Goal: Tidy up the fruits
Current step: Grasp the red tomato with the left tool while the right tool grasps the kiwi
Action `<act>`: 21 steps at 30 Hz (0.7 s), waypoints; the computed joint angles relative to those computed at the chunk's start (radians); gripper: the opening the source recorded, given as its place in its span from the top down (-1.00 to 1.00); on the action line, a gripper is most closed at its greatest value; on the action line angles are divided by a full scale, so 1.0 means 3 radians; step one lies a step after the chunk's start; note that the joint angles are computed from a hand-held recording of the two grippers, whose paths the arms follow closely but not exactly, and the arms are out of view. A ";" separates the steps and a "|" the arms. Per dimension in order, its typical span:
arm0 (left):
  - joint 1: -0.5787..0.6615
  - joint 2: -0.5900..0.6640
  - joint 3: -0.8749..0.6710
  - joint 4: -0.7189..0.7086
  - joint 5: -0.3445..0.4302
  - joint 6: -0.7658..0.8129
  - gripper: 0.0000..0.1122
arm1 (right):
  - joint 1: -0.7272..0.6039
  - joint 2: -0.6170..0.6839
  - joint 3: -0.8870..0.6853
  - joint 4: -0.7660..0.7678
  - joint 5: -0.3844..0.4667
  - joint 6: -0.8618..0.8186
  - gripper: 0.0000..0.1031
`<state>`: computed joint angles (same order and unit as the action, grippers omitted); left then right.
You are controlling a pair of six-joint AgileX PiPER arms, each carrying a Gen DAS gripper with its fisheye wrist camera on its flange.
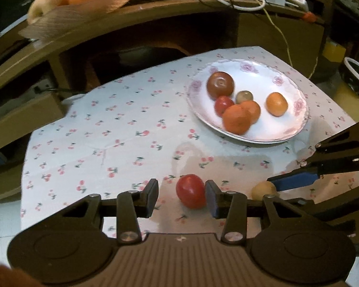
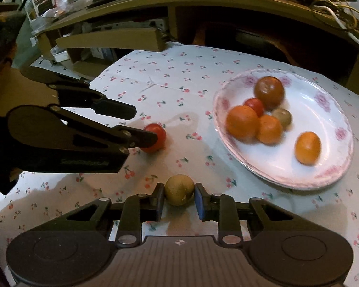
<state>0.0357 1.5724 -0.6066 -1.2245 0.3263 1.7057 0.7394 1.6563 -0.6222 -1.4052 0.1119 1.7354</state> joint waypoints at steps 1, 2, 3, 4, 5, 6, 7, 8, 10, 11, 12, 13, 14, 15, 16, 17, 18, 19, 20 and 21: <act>-0.0056 0.0020 0.0005 -0.0013 -0.0044 -0.0013 0.13 | -0.0007 -0.0033 0.0034 -0.0037 0.0005 0.0043 0.45; -0.0101 0.0036 0.0013 -0.0030 -0.0084 -0.0014 0.13 | -0.0017 -0.0066 0.0063 -0.0062 0.0007 0.0073 0.45; -0.0148 0.0054 0.0029 -0.0119 -0.0129 0.0054 0.13 | -0.0029 -0.0099 0.0092 -0.0090 0.0006 0.0104 0.45; -0.0171 0.0074 0.0033 -0.0168 -0.0149 0.0092 0.13 | -0.0050 -0.0128 0.0115 -0.0092 -0.0001 0.0101 0.45; -0.0197 0.0103 0.0027 -0.0168 -0.0167 0.0069 0.14 | -0.0068 -0.0163 0.0144 -0.0056 -0.0001 0.0059 0.45; -0.0223 0.0127 0.0021 -0.0156 -0.0183 0.0028 0.14 | -0.0086 -0.0184 0.0162 -0.0062 0.0000 0.0057 0.45; -0.0257 0.0144 0.0028 -0.0230 -0.0215 0.0066 0.15 | -0.0098 -0.0216 0.0189 -0.0070 0.0012 0.0068 0.45; -0.0286 0.0149 0.0049 -0.0409 -0.0244 0.0220 0.18 | -0.0115 -0.0234 0.0205 -0.0072 0.0013 0.0068 0.45; -0.0339 0.0140 0.0059 -0.0470 -0.0277 0.0234 0.24 | -0.0147 -0.0273 0.0243 -0.0042 0.0017 0.0035 0.45; -0.0367 0.0135 0.0057 -0.0443 -0.0298 0.0178 0.29 | -0.0160 -0.0287 0.0255 0.0089 0.0029 -0.0096 0.45; -0.0394 0.0125 0.0066 -0.0482 -0.0329 0.0196 0.32 | -0.0170 -0.0292 0.0262 0.0197 0.0046 -0.0198 0.45; -0.0421 0.0111 0.0089 -0.0596 -0.0368 0.0291 0.38 | -0.0185 -0.0300 0.0276 0.0286 0.0060 -0.0279 0.45; -0.0437 0.0097 0.0112 -0.0707 -0.0398 0.0391 0.40 | -0.0197 -0.0304 0.0282 0.0367 0.0070 -0.0355 0.45; -0.0432 0.0082 0.0126 -0.0688 -0.0393 0.0370 0.40 | -0.0201 -0.0311 0.0288 0.0437 0.0085 -0.0421 0.45; -0.0423 0.0055 0.0144 -0.0582 -0.0372 0.0267 0.41 | -0.0204 -0.0326 0.0300 0.0463 0.0097 -0.0447 0.45; -0.0430 0.0020 0.0173 -0.0516 -0.0374 0.0213 0.41 | -0.0198 -0.0349 0.0315 0.0464 0.0106 -0.0451 0.45; -0.0453 -0.0033 0.0221 -0.0458 -0.0396 0.0171 0.41 | -0.0186 -0.0375 0.0334 0.0463 0.0121 -0.0452 0.45; -0.0480 -0.0095 0.0276 -0.0388 -0.0415 0.0122 0.41 | -0.0170 -0.0395 0.0341 0.0498 0.0145 -0.0487 0.45; -0.0496 -0.0157 0.0326 -0.0320 -0.0420 0.0070 0.41 | -0.0145 -0.0422 0.0352 0.0535 0.0177 -0.0520 0.45; -0.0499 -0.0240 0.0384 -0.0212 -0.0399 -0.0024 0.41 | -0.0124 -0.0454 0.0365 0.0582 0.0202 -0.0560 0.45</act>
<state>-0.1141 1.5005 -0.4914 -1.2881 0.2065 1.6984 0.7023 1.5201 -0.5126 -1.2306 0.1725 1.5674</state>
